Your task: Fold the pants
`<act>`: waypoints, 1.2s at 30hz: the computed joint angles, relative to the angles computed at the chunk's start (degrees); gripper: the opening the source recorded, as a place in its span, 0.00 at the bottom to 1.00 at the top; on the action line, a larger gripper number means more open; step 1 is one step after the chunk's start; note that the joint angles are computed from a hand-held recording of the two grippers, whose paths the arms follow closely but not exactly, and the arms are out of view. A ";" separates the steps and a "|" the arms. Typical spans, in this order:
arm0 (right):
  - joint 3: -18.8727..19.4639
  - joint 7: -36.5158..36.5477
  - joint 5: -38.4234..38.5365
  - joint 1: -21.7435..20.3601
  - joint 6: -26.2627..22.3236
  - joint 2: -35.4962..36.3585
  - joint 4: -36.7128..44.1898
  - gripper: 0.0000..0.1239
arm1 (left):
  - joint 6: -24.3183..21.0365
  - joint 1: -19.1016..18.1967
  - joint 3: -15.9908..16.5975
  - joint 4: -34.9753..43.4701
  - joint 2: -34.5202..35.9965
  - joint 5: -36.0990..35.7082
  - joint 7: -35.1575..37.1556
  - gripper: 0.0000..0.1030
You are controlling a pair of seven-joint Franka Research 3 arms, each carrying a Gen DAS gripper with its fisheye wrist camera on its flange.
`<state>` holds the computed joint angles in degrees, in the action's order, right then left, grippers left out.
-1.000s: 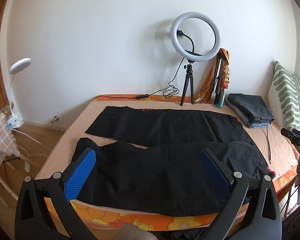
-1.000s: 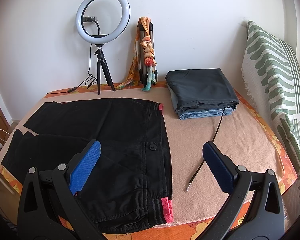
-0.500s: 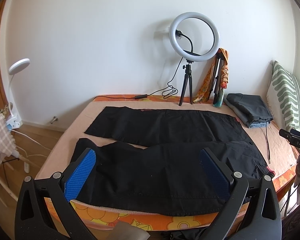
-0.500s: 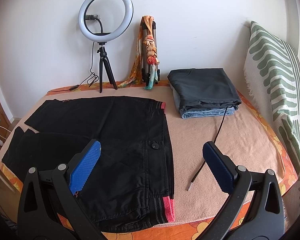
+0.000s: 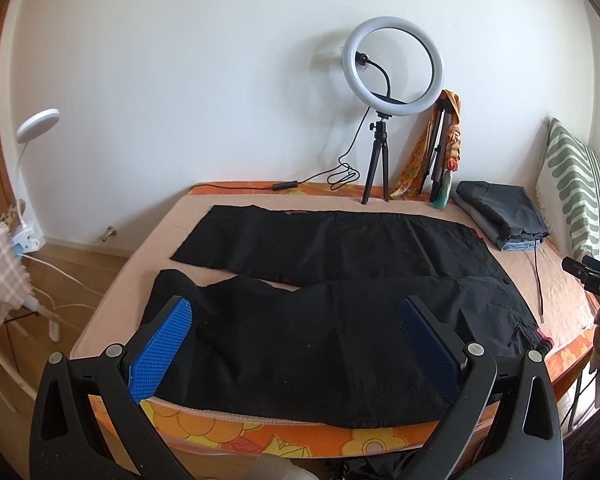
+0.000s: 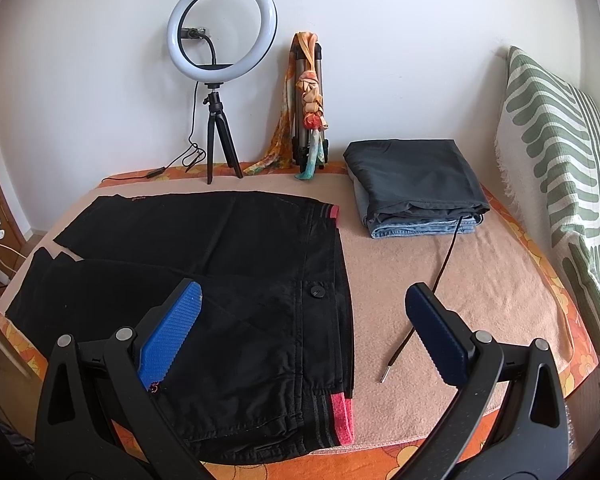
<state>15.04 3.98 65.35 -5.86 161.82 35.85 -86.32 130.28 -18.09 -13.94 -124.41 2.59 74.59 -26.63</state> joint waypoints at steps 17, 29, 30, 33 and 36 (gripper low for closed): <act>-2.41 -14.35 -6.03 1.43 -13.29 -2.23 -9.65 0.83 | 17.60 5.85 2.56 -5.76 0.40 1.81 3.81 0.95; -4.66 -22.43 -14.05 6.05 -10.15 -4.12 -18.37 0.74 | 27.18 9.44 5.37 -10.86 0.36 -2.07 6.42 0.86; -5.20 -21.13 -15.69 6.80 -9.63 -3.42 -17.49 0.73 | 26.56 9.42 5.23 -11.05 0.16 -2.37 6.74 0.86; -4.62 -20.31 -17.31 6.75 -7.17 -2.88 -17.87 0.73 | 26.99 9.80 5.24 -11.85 -0.47 -1.43 6.66 0.86; -4.74 -17.21 -19.36 6.46 -8.50 -2.08 -16.46 0.73 | 27.38 10.25 5.18 -12.64 -1.11 -0.56 6.95 0.86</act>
